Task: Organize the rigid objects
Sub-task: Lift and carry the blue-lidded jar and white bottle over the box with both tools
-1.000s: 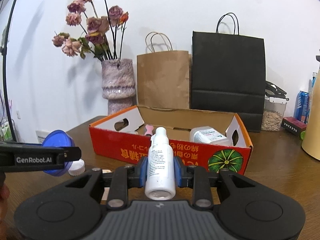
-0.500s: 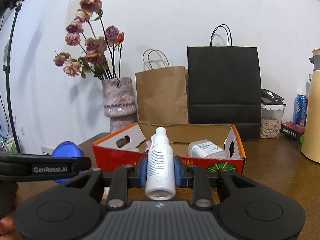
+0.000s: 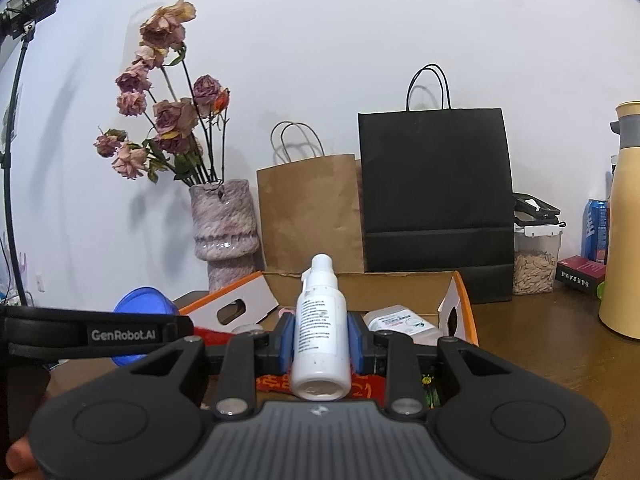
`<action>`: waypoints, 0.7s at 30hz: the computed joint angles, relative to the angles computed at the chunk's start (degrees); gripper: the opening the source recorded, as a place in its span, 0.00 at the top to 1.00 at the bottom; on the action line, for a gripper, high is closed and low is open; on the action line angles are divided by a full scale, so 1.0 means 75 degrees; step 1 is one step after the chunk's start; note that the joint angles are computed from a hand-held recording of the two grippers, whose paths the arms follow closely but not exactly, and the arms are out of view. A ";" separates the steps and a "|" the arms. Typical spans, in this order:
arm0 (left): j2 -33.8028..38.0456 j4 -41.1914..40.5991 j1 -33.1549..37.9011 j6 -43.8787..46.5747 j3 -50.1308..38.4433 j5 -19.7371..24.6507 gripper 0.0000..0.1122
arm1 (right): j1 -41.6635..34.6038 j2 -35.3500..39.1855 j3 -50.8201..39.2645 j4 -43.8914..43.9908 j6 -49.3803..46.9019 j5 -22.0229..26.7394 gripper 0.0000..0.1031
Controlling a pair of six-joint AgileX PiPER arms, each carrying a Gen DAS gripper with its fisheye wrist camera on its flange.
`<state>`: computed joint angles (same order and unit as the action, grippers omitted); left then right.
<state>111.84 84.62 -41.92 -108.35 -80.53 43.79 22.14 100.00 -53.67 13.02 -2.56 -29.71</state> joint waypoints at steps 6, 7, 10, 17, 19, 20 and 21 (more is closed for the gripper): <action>0.0356 -0.0090 0.0126 0.0226 -0.0621 -0.0007 0.39 | -0.0200 0.0353 -0.0396 -0.0276 0.0209 -0.0083 0.74; 0.0413 -0.0105 0.0150 0.0255 -0.0723 -0.0010 0.39 | -0.0243 0.0422 -0.0482 -0.0343 0.0259 -0.0075 0.74; 0.0578 -0.0170 0.0236 0.0417 -0.1025 -0.0045 0.39 | -0.0321 0.0605 -0.0714 -0.0447 0.0309 -0.0058 0.74; 0.0973 -0.0365 0.0449 0.0845 -0.1725 -0.0231 0.39 | -0.0488 0.1010 -0.1273 -0.0803 0.0559 0.0040 0.74; 0.1103 -0.0434 0.0497 0.0995 -0.1948 -0.0252 0.39 | -0.0534 0.1139 -0.1459 -0.0895 0.0623 0.0098 0.74; 0.1167 -0.0461 0.0521 0.1059 -0.2051 -0.0270 0.39 | -0.0510 0.1077 -0.1366 -0.0852 0.0590 0.0063 0.74; 0.1245 -0.0522 0.0550 0.1166 -0.2189 -0.0291 0.39 | -0.0531 0.1148 -0.1480 -0.0891 0.0616 0.0100 0.74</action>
